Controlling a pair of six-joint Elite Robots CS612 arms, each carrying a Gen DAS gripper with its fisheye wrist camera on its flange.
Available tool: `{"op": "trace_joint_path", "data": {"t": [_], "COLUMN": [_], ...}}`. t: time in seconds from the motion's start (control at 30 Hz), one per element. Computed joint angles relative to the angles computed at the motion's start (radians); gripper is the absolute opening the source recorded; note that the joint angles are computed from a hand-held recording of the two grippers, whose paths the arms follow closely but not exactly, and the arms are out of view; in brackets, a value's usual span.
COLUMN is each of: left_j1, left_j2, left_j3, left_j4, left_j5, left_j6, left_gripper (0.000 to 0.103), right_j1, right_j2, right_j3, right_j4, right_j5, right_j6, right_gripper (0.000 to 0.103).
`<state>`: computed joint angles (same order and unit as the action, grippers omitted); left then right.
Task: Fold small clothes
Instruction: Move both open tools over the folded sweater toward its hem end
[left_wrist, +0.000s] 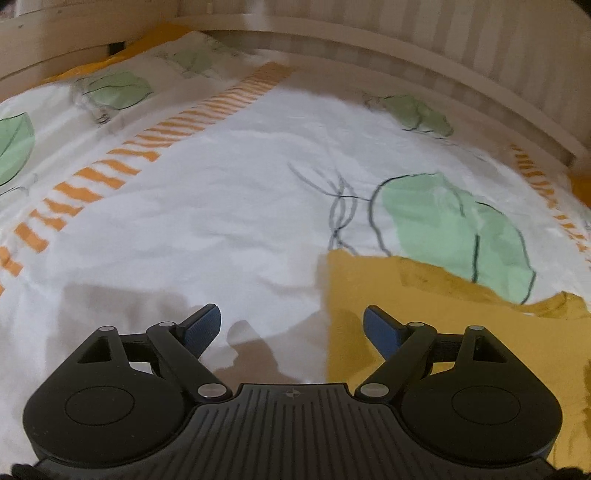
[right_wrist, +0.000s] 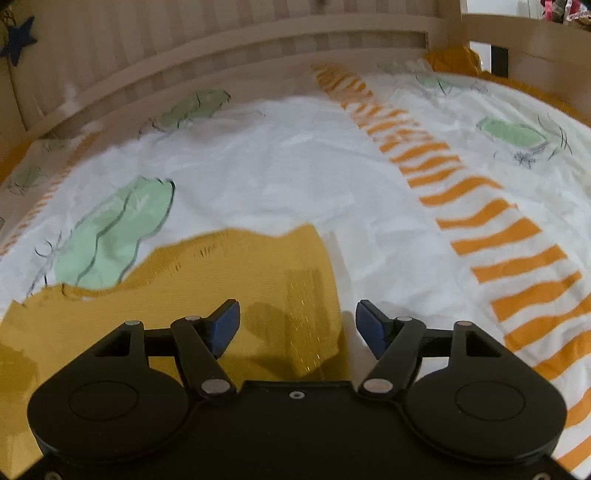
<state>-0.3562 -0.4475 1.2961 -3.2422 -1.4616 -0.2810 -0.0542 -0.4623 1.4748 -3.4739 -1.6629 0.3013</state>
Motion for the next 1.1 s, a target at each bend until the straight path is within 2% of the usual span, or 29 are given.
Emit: {"op": "trace_joint_path", "data": {"t": [0.1, 0.23, 0.27, 0.4, 0.53, 0.63, 0.77, 0.9, 1.0, 1.1], "left_j1": [-0.006, -0.013, -0.011, -0.005, -0.005, -0.002, 0.000, -0.001, 0.002, -0.002], "left_j2": [0.015, 0.025, 0.027, 0.014, -0.017, -0.049, -0.097, -0.145, -0.181, -0.204], "left_j3": [-0.026, -0.050, -0.049, -0.026, 0.021, 0.070, 0.144, 0.253, 0.347, 0.425], "left_j4": [0.021, 0.108, 0.104, 0.089, 0.060, 0.041, -0.021, -0.174, -0.240, -0.290], "left_j5": [0.000, 0.059, 0.062, 0.069, 0.069, 0.040, 0.005, -0.028, -0.070, -0.066], "left_j6": [0.057, 0.092, 0.092, 0.077, 0.068, 0.063, 0.074, 0.059, 0.041, 0.091], "left_gripper": [0.084, 0.088, 0.091, 0.091, 0.091, 0.091, 0.091, 0.091, 0.091, 0.091], "right_j1": [0.000, 0.001, 0.001, -0.001, -0.007, -0.010, -0.012, -0.010, -0.008, -0.007], "right_j2": [-0.001, 0.004, 0.005, 0.000, -0.016, -0.038, -0.073, -0.109, -0.137, -0.162], "right_j3": [-0.004, -0.017, -0.015, -0.009, 0.016, 0.049, 0.099, 0.164, 0.236, 0.313], "right_j4": [0.016, 0.082, 0.078, 0.074, 0.043, 0.008, -0.034, -0.099, -0.164, -0.220], "right_j5": [0.021, 0.013, 0.011, 0.007, 0.023, 0.040, 0.078, 0.116, 0.142, 0.156], "right_j6": [-0.015, -0.019, -0.016, -0.010, 0.014, 0.020, 0.023, 0.014, 0.006, 0.004], "right_gripper": [0.074, 0.078, 0.080, 0.080, 0.080, 0.081, 0.084, 0.084, 0.087, 0.088]}}
